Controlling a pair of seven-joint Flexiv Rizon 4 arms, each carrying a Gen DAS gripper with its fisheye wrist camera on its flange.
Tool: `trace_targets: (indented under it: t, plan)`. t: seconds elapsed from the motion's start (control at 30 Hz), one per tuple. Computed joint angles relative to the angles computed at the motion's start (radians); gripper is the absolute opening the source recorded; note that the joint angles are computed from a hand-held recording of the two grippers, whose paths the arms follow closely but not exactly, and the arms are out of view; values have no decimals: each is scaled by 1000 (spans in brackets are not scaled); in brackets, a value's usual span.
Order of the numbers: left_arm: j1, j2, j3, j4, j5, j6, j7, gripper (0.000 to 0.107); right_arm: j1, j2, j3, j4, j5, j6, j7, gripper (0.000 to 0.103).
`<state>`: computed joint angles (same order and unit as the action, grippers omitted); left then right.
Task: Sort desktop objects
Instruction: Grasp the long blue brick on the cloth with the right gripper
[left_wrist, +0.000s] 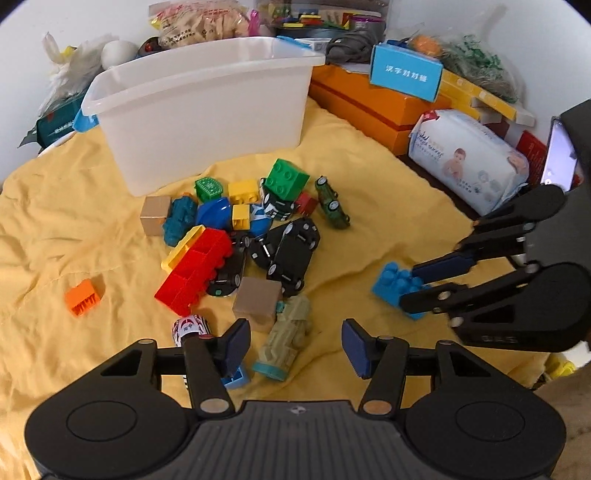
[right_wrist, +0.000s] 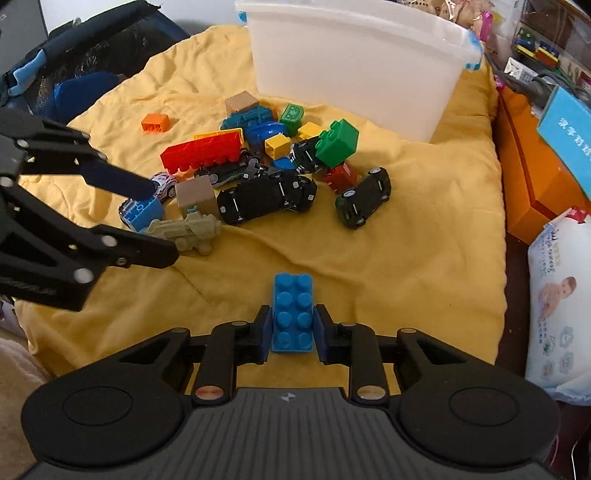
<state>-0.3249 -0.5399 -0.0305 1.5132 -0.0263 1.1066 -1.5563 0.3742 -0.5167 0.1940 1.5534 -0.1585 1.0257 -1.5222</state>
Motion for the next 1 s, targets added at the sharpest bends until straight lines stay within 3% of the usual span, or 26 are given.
trace_targets:
  t: [0.23, 0.27, 0.3, 0.37, 0.43, 0.6, 0.77, 0.87, 1.0]
  plan:
    - [-18, -42, 15, -53, 24, -74, -24, 55, -8, 15, 11, 19, 9, 7, -32, 27]
    - [-19, -47, 17, -57, 28, -79, -27, 51, -9, 15, 15, 19, 12, 6, -40, 27]
    - [-21, -52, 20, -63, 32, -89, -33, 39, -9, 16, 17, 21, 15, 7, -46, 27]
    - [25, -44, -38, -25, -34, -57, 6, 28, -8, 15, 18, 20, 21, 4, -46, 27]
    - [81, -22, -119, 34, -144, -23, 75, 28, -4, 17, 14, 24, 21, 9, -41, 27]
    - [25, -15, -64, 22, -102, -56, 88, 29, -1, 19, 2, 31, 14, 22, -15, 31]
    - [5, -13, -45, 19, -77, -36, 88, 41, 1, 28, -2, 49, -4, 45, -13, 32]
    - [-5, -29, -35, -8, -61, -56, 84, 41, -6, 26, 6, 45, 0, 34, -24, 33]
    - [-3, -34, -37, -8, -65, -62, 75, 40, 2, 29, -2, 60, -17, 41, -23, 47]
